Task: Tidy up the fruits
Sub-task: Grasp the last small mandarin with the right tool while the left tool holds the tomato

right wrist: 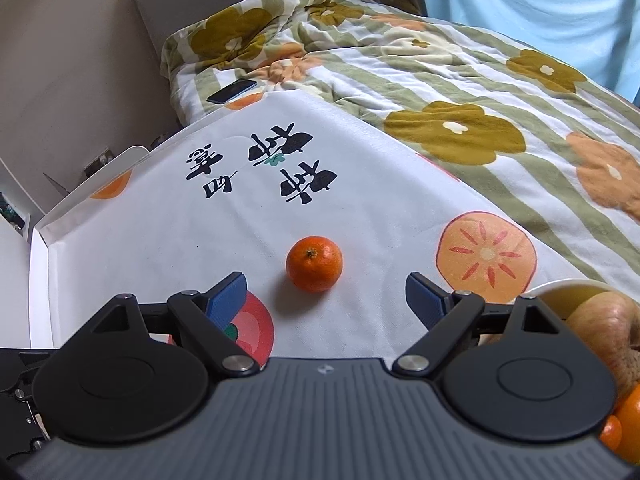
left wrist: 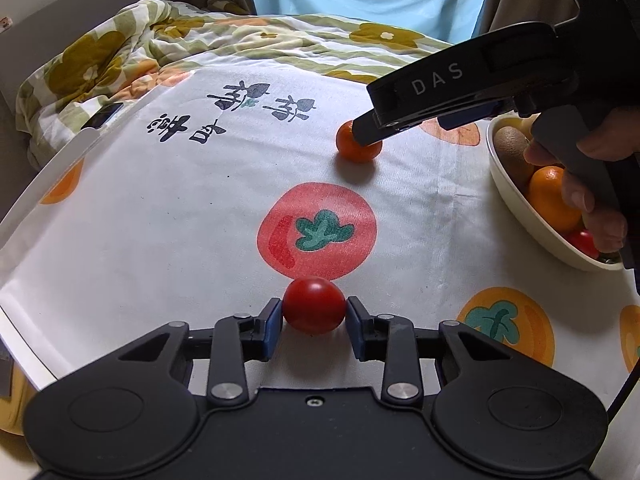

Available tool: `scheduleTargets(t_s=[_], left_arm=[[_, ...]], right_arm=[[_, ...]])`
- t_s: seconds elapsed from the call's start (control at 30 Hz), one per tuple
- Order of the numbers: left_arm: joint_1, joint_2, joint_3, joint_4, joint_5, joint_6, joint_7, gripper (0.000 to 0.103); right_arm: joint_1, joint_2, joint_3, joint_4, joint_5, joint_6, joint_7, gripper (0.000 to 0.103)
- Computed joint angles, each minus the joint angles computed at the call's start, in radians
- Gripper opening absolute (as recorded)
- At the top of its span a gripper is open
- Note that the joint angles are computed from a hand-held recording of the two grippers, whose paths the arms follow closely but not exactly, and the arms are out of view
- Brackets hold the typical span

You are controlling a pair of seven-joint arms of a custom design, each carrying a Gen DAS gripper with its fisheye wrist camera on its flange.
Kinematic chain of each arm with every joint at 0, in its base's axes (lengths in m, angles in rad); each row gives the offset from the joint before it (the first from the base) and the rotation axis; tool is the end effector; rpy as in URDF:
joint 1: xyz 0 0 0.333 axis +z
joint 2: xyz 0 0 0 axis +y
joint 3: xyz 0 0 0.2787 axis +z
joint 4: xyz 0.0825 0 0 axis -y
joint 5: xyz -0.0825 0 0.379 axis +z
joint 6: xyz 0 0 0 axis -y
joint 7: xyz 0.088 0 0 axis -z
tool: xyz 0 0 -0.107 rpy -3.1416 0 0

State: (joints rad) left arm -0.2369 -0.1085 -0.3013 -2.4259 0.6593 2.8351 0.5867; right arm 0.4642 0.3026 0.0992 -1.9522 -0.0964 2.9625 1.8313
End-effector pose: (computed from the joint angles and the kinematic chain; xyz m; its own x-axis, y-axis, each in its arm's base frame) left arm 0.4202 -0.2878 0.3613 -0.1456 -0.9893 0.0095 -0.8109 0.1139 -0.5740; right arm 0.5431 0.3459 0.3756 0.4059 -0.9055 -0.1237 -0.7301 -0.2398 -0.6398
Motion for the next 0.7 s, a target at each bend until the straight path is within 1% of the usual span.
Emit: scheduleTargets(t_s=[0.1, 0.17, 0.23, 0.27, 0.37, 0.43, 0.5, 0.6, 0.67, 0.7], left_arm=[[0.006, 0.002, -0.001, 0.007, 0.023, -0.012, -0.026, 0.038], [0.012, 0.003, 0.002, 0.011, 0.038, -0.018, -0.038, 0.037], [0.016, 0.007, 0.008, 0.014, 0.047, -0.021, -0.038, 0.037], [0.017, 0.01, 0.012, 0.017, 0.045, -0.021, -0.03, 0.037], [0.022, 0.017, 0.022, 0.024, 0.051, -0.018, 0.001, 0.037], [0.026, 0.024, 0.028, 0.029, 0.054, -0.015, 0.017, 0.037], [0.031, 0.032, 0.037, 0.032, 0.051, 0.0, 0.034, 0.037], [0.035, 0.043, 0.045, 0.04, 0.047, 0.012, 0.062, 0.037], [0.035, 0.047, 0.051, 0.041, 0.025, 0.023, 0.096, 0.037], [0.034, 0.048, 0.054, 0.041, 0.009, 0.028, 0.116, 0.037]], right_arm=[[-0.015, 0.025, 0.022, 0.029, 0.022, -0.009, -0.035, 0.101], [-0.011, 0.038, 0.019, 0.044, 0.025, -0.009, -0.041, 0.1], [-0.007, 0.053, 0.018, 0.06, 0.028, -0.014, -0.045, 0.092], [-0.009, 0.062, 0.02, 0.07, 0.034, -0.019, -0.05, 0.092], [0.019, 0.087, -0.008, 0.099, 0.013, -0.026, -0.019, 0.09], [0.024, 0.102, -0.012, 0.118, 0.008, -0.035, -0.01, 0.079], [0.03, 0.119, -0.019, 0.141, 0.003, -0.052, 0.003, 0.077], [0.046, 0.135, -0.036, 0.163, -0.017, -0.066, 0.032, 0.077], [0.058, 0.142, -0.047, 0.174, -0.035, -0.073, 0.053, 0.074], [0.064, 0.145, -0.053, 0.18, -0.045, -0.081, 0.064, 0.069]])
